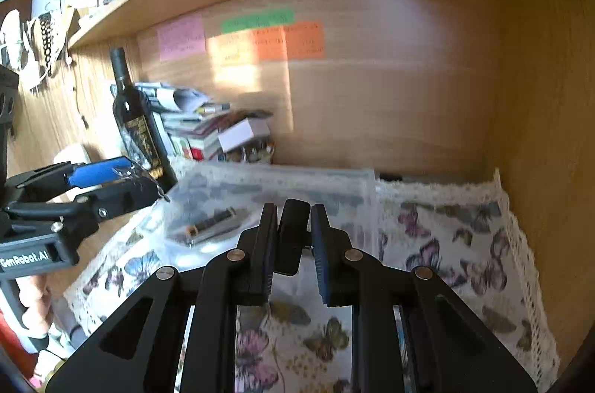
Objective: Organize rigid objects
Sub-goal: 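Carry the keys over the box with the left tool and open it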
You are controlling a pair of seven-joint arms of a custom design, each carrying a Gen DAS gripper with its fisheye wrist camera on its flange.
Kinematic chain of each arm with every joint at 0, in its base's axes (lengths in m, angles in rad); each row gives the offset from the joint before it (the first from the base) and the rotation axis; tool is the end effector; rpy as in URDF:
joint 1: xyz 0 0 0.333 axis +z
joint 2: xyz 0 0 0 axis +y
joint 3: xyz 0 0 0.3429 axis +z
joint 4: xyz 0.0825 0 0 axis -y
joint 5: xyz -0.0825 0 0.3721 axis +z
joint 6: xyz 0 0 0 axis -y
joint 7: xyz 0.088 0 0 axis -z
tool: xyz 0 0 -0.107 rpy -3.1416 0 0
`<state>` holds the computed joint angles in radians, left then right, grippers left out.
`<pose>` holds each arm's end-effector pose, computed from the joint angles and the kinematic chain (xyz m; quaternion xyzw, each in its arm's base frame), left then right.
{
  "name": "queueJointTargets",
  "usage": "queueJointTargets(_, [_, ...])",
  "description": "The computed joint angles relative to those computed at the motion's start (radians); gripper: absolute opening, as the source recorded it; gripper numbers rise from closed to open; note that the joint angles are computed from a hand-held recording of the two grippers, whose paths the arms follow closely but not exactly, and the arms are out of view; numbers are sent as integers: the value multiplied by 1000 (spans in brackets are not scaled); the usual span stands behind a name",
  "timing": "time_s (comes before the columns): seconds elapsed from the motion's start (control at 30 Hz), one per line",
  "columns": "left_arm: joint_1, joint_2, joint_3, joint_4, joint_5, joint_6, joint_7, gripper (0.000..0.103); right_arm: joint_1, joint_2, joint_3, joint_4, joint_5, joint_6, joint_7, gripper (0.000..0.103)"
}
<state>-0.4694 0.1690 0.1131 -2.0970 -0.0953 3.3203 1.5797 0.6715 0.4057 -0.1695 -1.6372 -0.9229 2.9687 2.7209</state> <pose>0.5771 -0.2086 0.5063 -0.5217 0.6887 -0.4170 0.2821 0.5812 0.4049 0.5013 -0.6877 0.5385 -0.2730 0.4032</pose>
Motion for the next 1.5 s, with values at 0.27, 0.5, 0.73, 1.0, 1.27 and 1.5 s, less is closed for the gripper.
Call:
queueJointTargets(0.27, [149,65,-143,79,45,-24,-39,60,-45,56,45,64,119,-36,-121,17])
queueJointTargets(0.5, [236,172,-230,177,99,-139,-81,60,-76,131,93,118,327,-113,-310,17])
queueJointTargets(0.73, [209,238,-193,248,164,-212,-142,60,-65,164,77,145,423,-152,-380,17])
queueJointTargets(1.0, [185,242,-154,246,240,-223,-220,61,-36,165,48,141,443,-144,-402,27])
queueJointTargets(1.27, [82,134,-21,108,277,-57,-274,71,54,87,-60,68,280,-63,-230,36])
queueJointTargets(1.5, [-10,30,69,-39,175,91,-208,79,195,-5,-217,8,-80,12,118,57])
